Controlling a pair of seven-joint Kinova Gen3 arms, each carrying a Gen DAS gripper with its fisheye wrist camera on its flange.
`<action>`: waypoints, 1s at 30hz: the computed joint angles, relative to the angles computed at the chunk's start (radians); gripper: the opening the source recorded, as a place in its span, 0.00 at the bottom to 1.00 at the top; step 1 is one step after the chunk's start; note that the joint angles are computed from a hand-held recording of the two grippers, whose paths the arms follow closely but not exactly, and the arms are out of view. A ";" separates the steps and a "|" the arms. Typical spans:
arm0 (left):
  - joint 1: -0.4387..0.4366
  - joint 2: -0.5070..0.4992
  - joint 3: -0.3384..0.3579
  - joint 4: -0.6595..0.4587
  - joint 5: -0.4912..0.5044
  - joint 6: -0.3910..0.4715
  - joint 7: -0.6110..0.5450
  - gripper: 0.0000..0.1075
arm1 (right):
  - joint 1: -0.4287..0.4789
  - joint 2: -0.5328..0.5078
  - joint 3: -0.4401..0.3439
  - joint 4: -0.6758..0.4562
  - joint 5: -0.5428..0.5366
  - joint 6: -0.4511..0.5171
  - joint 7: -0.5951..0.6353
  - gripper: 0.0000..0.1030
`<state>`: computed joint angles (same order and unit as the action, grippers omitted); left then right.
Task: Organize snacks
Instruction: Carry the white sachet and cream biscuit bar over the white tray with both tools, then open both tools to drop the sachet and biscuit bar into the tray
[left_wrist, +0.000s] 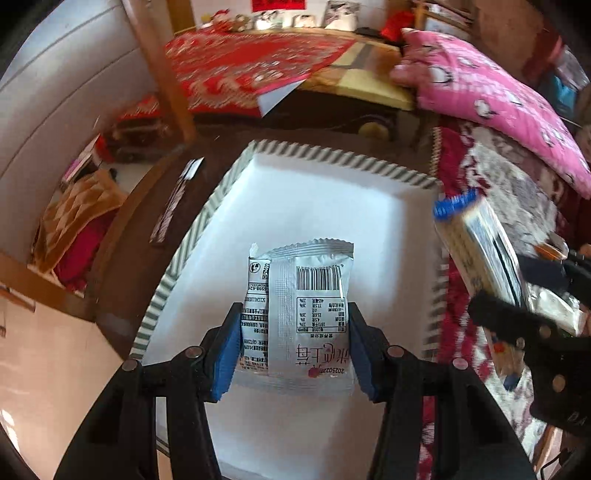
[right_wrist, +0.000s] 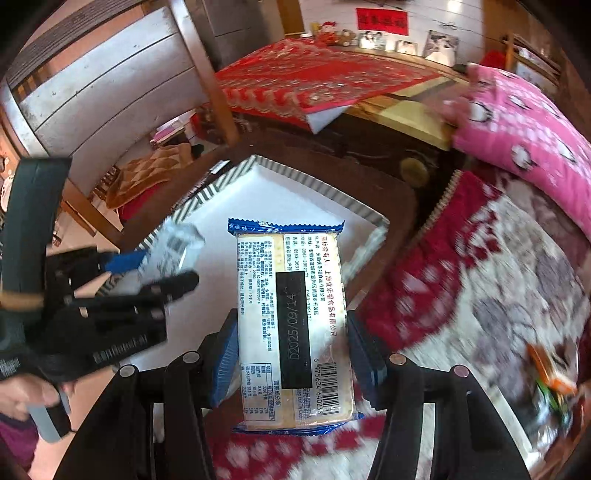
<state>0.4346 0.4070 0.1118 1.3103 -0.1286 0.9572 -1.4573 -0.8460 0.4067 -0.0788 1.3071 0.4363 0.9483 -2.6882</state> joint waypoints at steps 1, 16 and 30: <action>-0.008 0.002 -0.004 0.005 0.004 -0.001 0.001 0.49 | 0.010 0.026 -0.005 -0.037 -0.010 0.011 0.025 0.57; -0.045 0.055 -0.029 0.026 0.001 -0.004 0.035 0.49 | 0.048 0.247 0.034 -0.309 -0.177 0.085 0.218 0.57; -0.024 0.050 -0.041 0.049 -0.036 -0.007 0.098 0.54 | 0.057 0.154 0.035 -0.160 -0.243 -0.084 0.159 0.59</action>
